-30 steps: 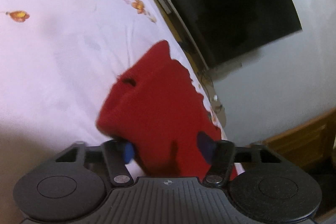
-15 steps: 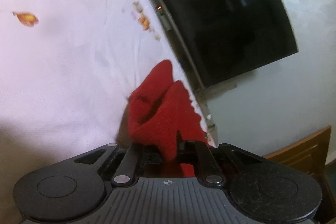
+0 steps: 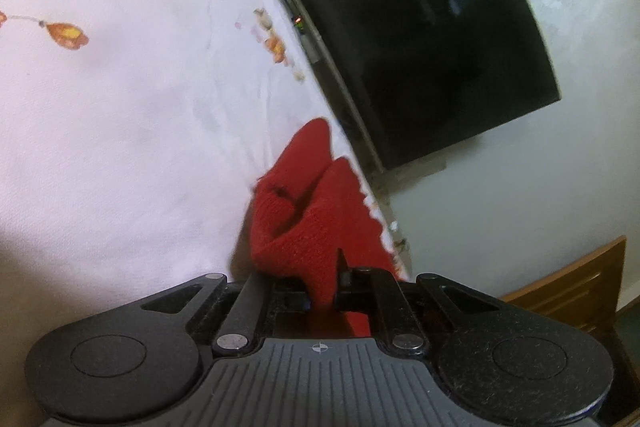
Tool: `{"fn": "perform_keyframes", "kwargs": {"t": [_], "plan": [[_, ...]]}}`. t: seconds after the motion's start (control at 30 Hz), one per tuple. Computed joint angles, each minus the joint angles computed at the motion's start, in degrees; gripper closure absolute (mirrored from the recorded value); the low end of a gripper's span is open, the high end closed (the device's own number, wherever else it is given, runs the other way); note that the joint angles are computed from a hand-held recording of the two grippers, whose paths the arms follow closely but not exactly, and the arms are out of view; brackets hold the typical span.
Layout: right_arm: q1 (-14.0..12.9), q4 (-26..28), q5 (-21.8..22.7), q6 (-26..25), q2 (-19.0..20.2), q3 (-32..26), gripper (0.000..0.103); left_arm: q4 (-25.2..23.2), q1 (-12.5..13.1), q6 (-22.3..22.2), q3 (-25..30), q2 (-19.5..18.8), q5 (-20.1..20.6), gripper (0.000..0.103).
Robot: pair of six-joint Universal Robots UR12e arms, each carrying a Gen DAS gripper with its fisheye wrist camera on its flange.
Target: Fold small clothes
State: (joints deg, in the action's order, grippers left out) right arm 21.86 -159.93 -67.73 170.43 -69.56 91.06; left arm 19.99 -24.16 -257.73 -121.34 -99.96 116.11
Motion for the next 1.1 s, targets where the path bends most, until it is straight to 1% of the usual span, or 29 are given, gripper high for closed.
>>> {"fn": "perform_keyframes", "kwargs": {"t": [0.07, 0.1, 0.17, 0.23, 0.27, 0.33, 0.4, 0.43, 0.47, 0.53, 0.6, 0.7, 0.77, 0.8, 0.87, 0.9, 0.93, 0.97, 1.0, 1.03, 1.07, 1.1], "plan": [[-0.02, -1.0, -0.11, -0.71, -0.07, 0.45, 0.086, -0.1, -0.18, -0.07, 0.08, -0.03, 0.38, 0.094], [-0.07, -1.52, -0.08, -0.58, -0.1, 0.68, 0.086, -0.98, -0.12, -0.36, 0.19, 0.05, 0.28, 0.094], [0.09, -2.06, -0.13, 0.34, 0.19, 0.51, 0.086, -5.86, 0.11, -0.57, 0.63, 0.89, -0.31, 0.094], [0.07, -2.41, -0.07, 1.08, 0.19, 0.62, 0.086, -10.09, 0.29, 1.01, 1.46, 1.76, -1.02, 0.094], [0.05, -2.49, -0.02, 1.21, 0.21, 0.63, 0.086, -10.01, 0.32, 1.45, 1.62, 1.95, -0.98, 0.094], [-0.09, -2.65, 0.42, 1.76, 0.22, 0.72, 0.086, -5.65, 0.23, 3.51, 2.0, 1.68, -0.28, 0.094], [-0.36, -2.84, 1.18, 2.52, 0.21, 0.88, 0.086, -3.5, 0.12, 8.03, 3.39, 1.47, -0.58, 0.094], [-0.52, -3.08, 1.64, 3.2, 0.23, 0.99, 0.086, -2.44, 0.14, 10.64, 4.48, 1.31, -1.35, 0.094], [-0.66, -3.28, 2.04, 3.89, 0.29, 1.02, 0.086, -1.11, 0.19, 13.82, 5.77, 0.98, -2.5, 0.094], [-1.0, -3.67, 3.01, 5.45, 0.32, 1.21, 0.086, -1.24, 0.23, 20.09, 8.83, 0.42, -5.12, 0.094], [-1.27, -3.98, 3.8, 6.62, 0.4, 1.33, 0.086, -1.4, 0.51, 25.13, 12.05, -0.68, -9.31, 0.094], [-2.01, -3.89, 5.82, 9.33, 0.5, 1.38, 0.087, -3.74, 0.48, 32.74, 17.41, -3.11, -18.09, 0.094], [-3.24, -3.24, 9.38, 13.48, 0.57, 1.4, 0.088, -6.84, 0.34, 36.22, 20.31, -4.81, -23.16, 0.094], [-4.3, -3.14, 12.35, 17.56, 0.6, 1.55, 0.089, -8.9, 0.29, 37.6, 21.74, -5.85, -26.01, 0.094], [-6.81, -8.02, 16.14, 29.56, 0.35, 3.42, 0.084, -13.39, 0.27, 39.03, 23.99, -7.95, -31.48, 0.094], [-8.99, -11.3, 17.67, 35.56, -0.23, 5.18, 0.076, -15.66, 0.27, 39.06, 24.77, -8.77, -33.23, 0.094], [-10.75, -14.89, 18.58, 41.56, -0.62, 6.88, 0.069, -19.15, 0.24, 39.32, 25.71, -9.78, -35.41, 0.094], [-12.81, -18.72, 19.81, 47.56, -1.08, 8.86, 0.062, -22.46, 0.16, 39.75, 26.45, -10.53, -36.74, 0.093], [-14.59, -23.09, 21.12, 52.93, -1.35, 10.64, 0.057, -25.63, -0.14, 40.6, 27.06, -11.25, -37.14, 0.093], [-16.31, -25.97, 22.47, 55.9, -1.89, 12.17, 0.035, -26.41, -0.64, 41.69, 27.1, -11.82, -36.77, 0.093], [-17.07, -26.45, 21.7, 56.47, -2.7, 13.13, 0.029, -24.78, -1.22, 42.07, 26.62, -11.96, -35.36, 0.091], [-18.14, -26.69, 22.47, 55.43, -3.41, 13.84, 0.021, -23.64, -1.34, 41.41, 26.3, -11.9, -35.04, 0.084]]}}
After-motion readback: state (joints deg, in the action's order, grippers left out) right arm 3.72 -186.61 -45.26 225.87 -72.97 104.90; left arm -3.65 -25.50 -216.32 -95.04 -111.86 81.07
